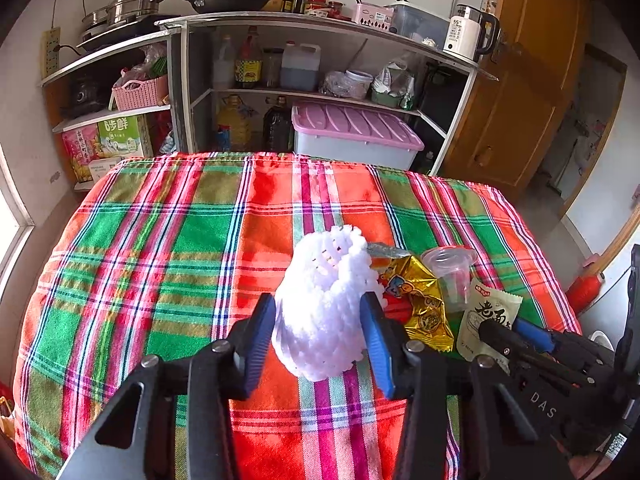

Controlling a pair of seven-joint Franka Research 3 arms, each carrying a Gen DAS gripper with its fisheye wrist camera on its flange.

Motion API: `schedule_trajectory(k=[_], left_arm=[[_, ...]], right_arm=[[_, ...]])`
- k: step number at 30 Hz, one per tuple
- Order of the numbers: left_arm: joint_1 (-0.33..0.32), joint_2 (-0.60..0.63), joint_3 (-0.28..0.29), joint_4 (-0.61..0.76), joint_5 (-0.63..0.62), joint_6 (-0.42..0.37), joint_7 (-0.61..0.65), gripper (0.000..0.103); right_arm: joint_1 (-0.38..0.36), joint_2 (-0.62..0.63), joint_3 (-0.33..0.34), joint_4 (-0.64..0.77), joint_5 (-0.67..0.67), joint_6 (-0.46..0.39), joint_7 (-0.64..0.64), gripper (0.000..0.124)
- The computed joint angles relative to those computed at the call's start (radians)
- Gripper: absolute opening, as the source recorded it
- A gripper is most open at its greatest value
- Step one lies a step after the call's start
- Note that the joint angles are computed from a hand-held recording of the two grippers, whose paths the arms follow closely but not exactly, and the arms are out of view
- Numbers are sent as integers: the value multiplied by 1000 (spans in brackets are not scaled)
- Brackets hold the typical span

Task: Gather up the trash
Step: 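Grasp the beige noodle packet with the right tool while the left tool grasps the white foam net, then carry the beige packet and white foam net over the white bin with both tools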

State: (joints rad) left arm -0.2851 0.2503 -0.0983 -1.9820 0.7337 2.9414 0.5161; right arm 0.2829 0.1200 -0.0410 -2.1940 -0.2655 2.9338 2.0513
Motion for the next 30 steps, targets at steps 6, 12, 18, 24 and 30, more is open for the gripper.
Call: schedule_trajectory(k=[6, 12, 18, 24, 30], left_arm=[[-10, -1, 7, 3, 28, -16, -13, 27], [-9, -11, 5, -6, 46, -17, -26, 22], [-6, -34, 3, -33, 77, -12, -61, 21], [-3, -71, -6, -70, 119, -11, -107, 21], [5, -111, -22, -108, 175, -7, -157, 21]], right_arm=[[2, 0, 0, 1, -13, 0, -2, 20], [1, -5, 2, -12, -6, 17, -12, 13], [-4, -22, 9, -34, 11, 32, -27, 10], [-15, -52, 18, -75, 23, 59, -45, 10], [-41, -98, 41, -135, 80, 106, -93, 9]])
